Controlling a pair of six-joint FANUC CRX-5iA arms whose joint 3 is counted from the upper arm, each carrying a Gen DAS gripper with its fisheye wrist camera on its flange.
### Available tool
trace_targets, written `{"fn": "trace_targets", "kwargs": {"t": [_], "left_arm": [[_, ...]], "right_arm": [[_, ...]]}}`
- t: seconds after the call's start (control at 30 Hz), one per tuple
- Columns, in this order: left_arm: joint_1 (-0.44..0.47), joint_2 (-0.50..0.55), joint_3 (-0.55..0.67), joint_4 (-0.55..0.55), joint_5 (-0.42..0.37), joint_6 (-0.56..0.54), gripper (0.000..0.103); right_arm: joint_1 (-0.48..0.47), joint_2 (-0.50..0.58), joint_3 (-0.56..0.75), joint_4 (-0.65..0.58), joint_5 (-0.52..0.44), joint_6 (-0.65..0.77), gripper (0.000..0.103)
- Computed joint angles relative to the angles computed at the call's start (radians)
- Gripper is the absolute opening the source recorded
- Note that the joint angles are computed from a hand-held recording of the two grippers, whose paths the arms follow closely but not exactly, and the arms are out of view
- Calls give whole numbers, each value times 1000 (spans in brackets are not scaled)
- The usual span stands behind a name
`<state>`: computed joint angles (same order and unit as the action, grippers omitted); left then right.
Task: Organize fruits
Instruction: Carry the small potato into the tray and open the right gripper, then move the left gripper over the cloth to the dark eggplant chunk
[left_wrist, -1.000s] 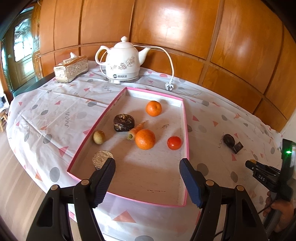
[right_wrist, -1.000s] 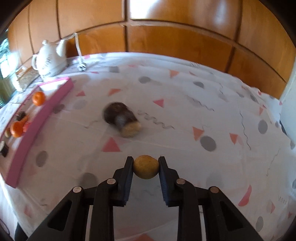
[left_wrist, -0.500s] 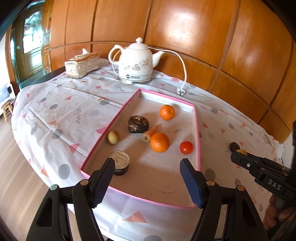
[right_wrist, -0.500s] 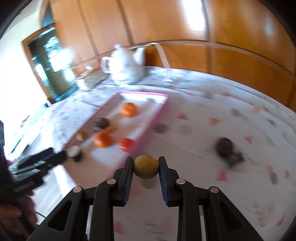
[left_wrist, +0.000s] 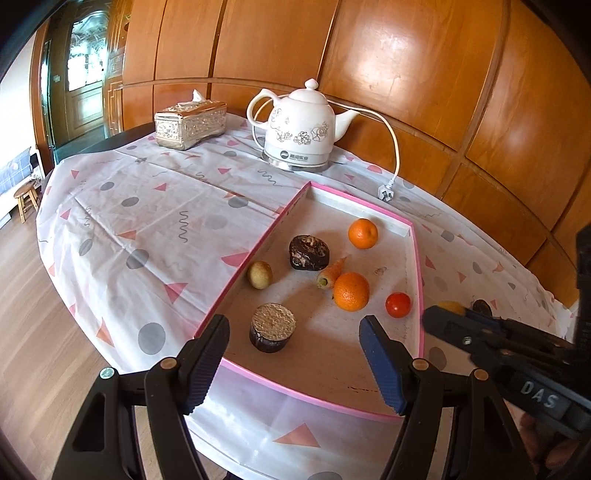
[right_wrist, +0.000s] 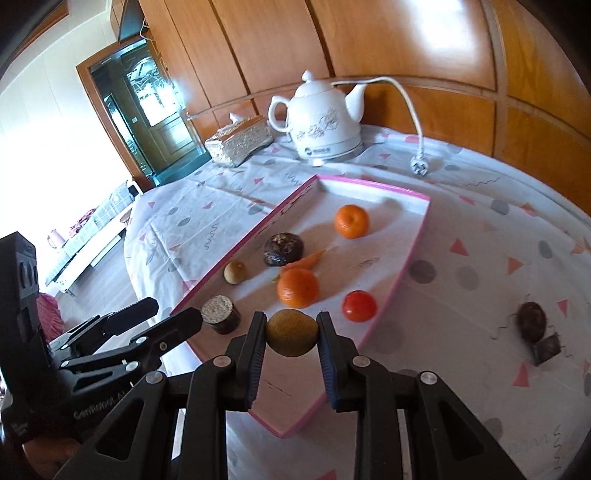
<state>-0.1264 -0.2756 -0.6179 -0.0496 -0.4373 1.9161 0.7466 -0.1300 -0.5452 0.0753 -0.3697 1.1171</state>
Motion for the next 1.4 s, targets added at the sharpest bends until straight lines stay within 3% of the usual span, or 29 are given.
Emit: {"fn": "trace_targets", "kwargs": {"t": [0.13, 0.37, 0.43, 0.57, 0.9, 1.2, 1.4], "left_arm": [[6, 1, -5, 14, -6, -12, 73], [1, 4, -7, 23, -3, -23, 73], [-2, 4, -6, 24, -2, -28, 73], [-12, 4, -4, 21, -3, -32, 73], [-46, 15, 8, 16, -4, -55, 73], [-77, 27, 24, 2, -3, -75, 73], [-99, 36, 25, 42, 9, -157, 73]], "right_arm": [[8, 2, -6, 23, 11, -39, 38], [11, -34, -96, 200, 51, -254, 38], [10, -42, -125, 272, 59, -335, 38], [0, -61, -216, 560, 70, -610, 38], [-57, -113, -346, 980, 44, -973, 38], [-96, -155, -414, 1125, 2, -1129, 38], [-123, -184, -449, 1121, -54, -1185, 38]]}}
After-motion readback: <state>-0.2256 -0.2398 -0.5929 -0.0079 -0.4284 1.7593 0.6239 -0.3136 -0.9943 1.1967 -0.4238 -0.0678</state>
